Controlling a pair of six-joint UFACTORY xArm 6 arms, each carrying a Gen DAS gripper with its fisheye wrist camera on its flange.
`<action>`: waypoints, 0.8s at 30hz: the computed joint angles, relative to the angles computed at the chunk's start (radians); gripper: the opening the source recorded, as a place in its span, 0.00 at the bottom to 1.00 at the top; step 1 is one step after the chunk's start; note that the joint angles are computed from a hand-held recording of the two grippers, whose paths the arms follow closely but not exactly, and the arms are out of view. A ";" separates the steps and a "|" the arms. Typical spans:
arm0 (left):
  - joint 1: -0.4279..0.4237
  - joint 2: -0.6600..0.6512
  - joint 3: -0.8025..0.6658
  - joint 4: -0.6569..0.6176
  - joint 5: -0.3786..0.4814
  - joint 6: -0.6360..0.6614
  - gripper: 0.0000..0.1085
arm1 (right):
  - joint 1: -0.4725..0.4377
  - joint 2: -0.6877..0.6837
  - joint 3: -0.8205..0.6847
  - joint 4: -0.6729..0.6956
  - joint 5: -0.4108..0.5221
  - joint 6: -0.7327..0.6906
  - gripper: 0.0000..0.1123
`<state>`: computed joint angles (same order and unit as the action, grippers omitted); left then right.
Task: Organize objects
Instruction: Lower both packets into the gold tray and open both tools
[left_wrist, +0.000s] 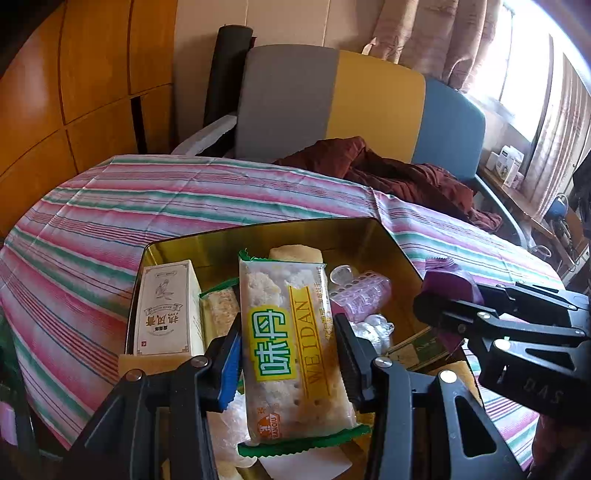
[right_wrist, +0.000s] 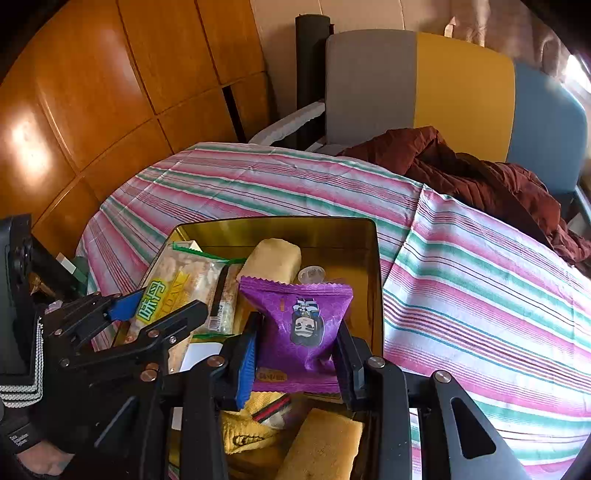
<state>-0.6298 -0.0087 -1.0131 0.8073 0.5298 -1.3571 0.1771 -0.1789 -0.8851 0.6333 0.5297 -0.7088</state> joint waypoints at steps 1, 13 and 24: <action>-0.001 0.003 -0.003 0.000 0.006 0.001 0.42 | 0.000 0.005 -0.003 -0.003 -0.001 0.003 0.33; -0.015 -0.004 -0.014 0.044 0.080 -0.057 0.44 | -0.001 0.075 -0.050 -0.021 -0.007 0.033 0.36; -0.052 -0.069 0.025 0.112 0.159 -0.164 0.47 | -0.007 0.020 -0.002 0.044 -0.004 0.002 0.57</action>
<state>-0.6814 -0.0772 -0.9883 0.9191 0.6885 -1.5212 0.1704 -0.1591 -0.8875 0.6770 0.5255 -0.7072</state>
